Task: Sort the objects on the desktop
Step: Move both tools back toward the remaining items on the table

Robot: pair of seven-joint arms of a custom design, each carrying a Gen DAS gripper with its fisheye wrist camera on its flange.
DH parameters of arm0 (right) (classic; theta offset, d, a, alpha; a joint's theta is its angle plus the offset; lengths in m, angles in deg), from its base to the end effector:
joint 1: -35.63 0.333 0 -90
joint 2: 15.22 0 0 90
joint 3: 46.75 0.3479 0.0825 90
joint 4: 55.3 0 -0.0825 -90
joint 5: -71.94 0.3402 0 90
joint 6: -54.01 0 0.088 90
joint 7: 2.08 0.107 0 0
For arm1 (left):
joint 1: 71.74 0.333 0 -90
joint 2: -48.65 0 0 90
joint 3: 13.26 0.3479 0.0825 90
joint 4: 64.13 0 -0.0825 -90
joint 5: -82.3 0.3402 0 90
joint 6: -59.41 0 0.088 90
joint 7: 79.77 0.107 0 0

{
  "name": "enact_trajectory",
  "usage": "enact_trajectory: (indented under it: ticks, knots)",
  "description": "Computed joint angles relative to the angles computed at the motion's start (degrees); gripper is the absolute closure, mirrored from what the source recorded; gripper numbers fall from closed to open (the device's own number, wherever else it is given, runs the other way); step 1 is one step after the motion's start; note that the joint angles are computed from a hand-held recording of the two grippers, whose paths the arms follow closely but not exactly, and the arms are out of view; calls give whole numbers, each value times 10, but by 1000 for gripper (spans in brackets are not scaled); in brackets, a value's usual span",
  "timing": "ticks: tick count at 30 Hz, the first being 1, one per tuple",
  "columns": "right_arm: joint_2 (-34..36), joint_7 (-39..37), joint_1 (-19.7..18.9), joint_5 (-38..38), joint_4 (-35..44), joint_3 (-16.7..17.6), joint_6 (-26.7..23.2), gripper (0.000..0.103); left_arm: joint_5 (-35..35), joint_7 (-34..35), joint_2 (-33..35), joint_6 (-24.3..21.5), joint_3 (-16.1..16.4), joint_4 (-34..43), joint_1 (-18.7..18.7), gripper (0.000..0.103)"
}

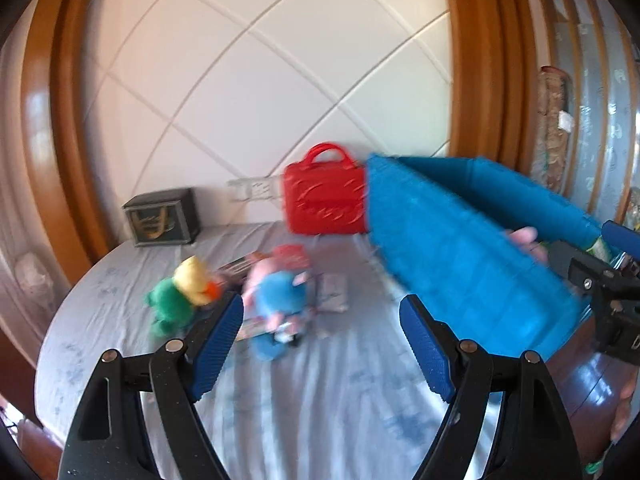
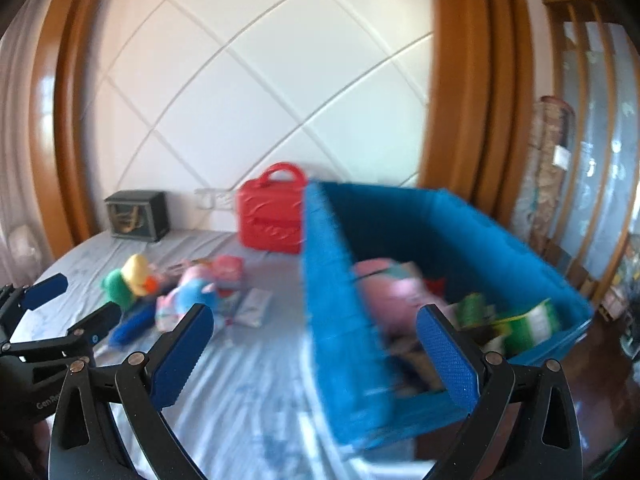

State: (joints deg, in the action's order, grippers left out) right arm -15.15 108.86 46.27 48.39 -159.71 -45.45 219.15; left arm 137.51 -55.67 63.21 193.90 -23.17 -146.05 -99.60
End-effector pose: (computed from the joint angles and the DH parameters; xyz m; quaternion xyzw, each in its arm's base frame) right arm 0.5511 0.1401 0.6953 -0.6581 0.5491 -0.3635 0.3650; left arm 0.5317 -0.3738 0.6702 -0.6286 0.5982 -0.3389 0.3635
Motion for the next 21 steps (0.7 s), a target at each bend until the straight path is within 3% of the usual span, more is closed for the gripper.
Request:
enact_trajectory:
  ticks: [6, 12, 18, 21]
  knots:
    - [19, 103, 43, -62, 7, 21, -43, 0, -29, 13, -109, 61, 1, -176, 81, 22]
    - [52, 135, 85, -83, 38, 17, -100, 0, -93, 46, -146, 114, 0, -268, 150, 22]
    - [108, 96, 105, -31, 84, 3, -130, 0, -132, 66, -133, 156, 8, -303, 191, 22]
    - [148, 30, 100, 38, 116, 5, -137, 0, -134, 62, -115, 160, 13, -303, 201, 22]
